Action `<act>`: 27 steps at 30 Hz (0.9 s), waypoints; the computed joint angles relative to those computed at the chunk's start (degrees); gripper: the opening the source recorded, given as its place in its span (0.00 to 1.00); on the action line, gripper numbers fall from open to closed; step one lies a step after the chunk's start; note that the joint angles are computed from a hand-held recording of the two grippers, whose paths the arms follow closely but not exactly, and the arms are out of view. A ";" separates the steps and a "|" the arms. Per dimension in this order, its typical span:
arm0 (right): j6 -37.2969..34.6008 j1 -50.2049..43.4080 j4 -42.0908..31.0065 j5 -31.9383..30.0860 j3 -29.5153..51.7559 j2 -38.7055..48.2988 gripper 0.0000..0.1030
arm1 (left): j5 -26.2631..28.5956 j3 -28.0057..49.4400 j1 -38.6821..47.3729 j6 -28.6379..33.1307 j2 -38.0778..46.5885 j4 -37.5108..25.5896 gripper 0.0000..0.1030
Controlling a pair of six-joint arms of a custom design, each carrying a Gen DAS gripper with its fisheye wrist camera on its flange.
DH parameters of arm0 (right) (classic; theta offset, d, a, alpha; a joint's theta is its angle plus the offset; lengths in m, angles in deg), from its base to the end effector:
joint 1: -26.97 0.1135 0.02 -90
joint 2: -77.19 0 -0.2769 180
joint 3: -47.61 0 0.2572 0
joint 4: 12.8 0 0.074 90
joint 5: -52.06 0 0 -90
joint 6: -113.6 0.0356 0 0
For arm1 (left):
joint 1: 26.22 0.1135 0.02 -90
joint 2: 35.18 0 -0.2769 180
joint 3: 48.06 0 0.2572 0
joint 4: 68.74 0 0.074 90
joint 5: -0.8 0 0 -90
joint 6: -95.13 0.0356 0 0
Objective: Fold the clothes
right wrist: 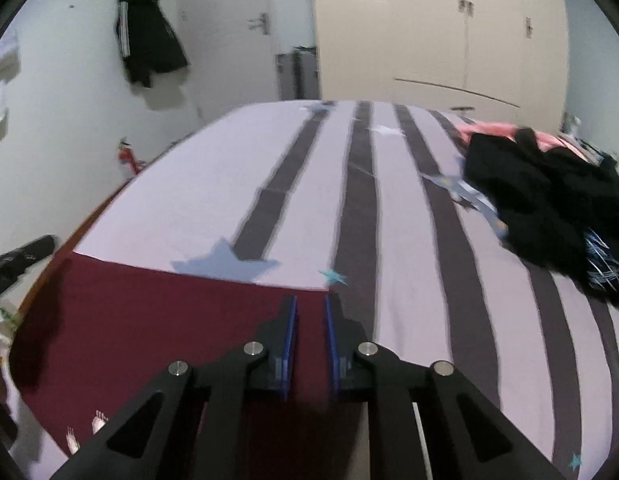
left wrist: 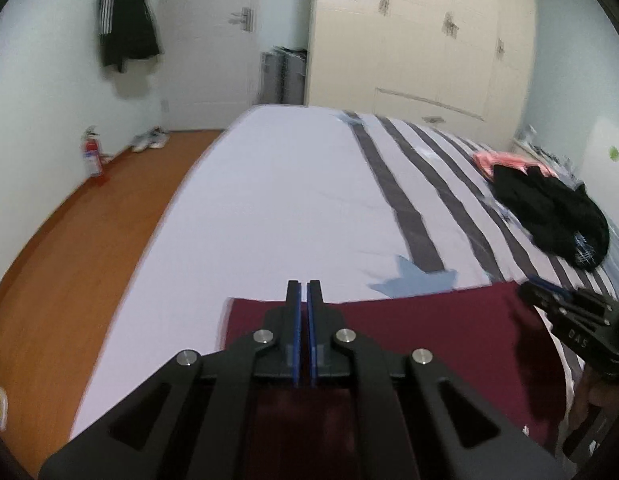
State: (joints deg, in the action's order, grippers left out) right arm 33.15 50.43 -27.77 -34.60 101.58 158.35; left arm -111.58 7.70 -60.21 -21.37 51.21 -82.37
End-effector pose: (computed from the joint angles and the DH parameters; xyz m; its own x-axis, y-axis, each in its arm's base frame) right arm 0.2645 0.1125 0.1961 -0.6666 -0.1087 -0.7375 -0.2507 0.9644 0.0844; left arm 0.2567 -0.1567 0.1842 -0.6476 -0.0609 -0.7595 0.0021 0.9967 -0.0817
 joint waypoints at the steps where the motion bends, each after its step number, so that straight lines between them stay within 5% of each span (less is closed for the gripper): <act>1: 0.04 0.56 0.01 -0.92 0.73 0.62 0.13 | 1.48 0.94 0.56 0.65 1.80 -0.11 0.02; 7: 1.16 0.80 -0.35 -2.61 3.22 7.96 0.09 | 8.21 1.57 6.05 0.73 8.82 3.05 0.02; 13: 1.32 -0.92 1.14 -2.35 2.57 8.21 0.07 | 4.53 -1.95 5.98 -4.89 4.99 5.10 0.02; 17: 3.85 -6.31 2.13 -4.19 0.79 4.51 0.09 | -3.29 -2.79 5.59 -4.64 1.01 -1.53 0.02; 21: 0.60 -10.13 0.35 -8.80 -0.03 1.31 0.12 | -2.12 -4.16 6.39 -2.25 -4.26 -5.62 0.02; 27: 1.38 -5.81 -4.14 -9.59 -8.93 -16.41 0.12 | -7.59 -5.84 -6.31 -5.22 -13.44 -8.39 0.02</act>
State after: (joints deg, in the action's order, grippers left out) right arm 34.53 44.62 -31.91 -44.19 92.65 141.95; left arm -119.17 1.86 -66.53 -26.59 37.76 -90.77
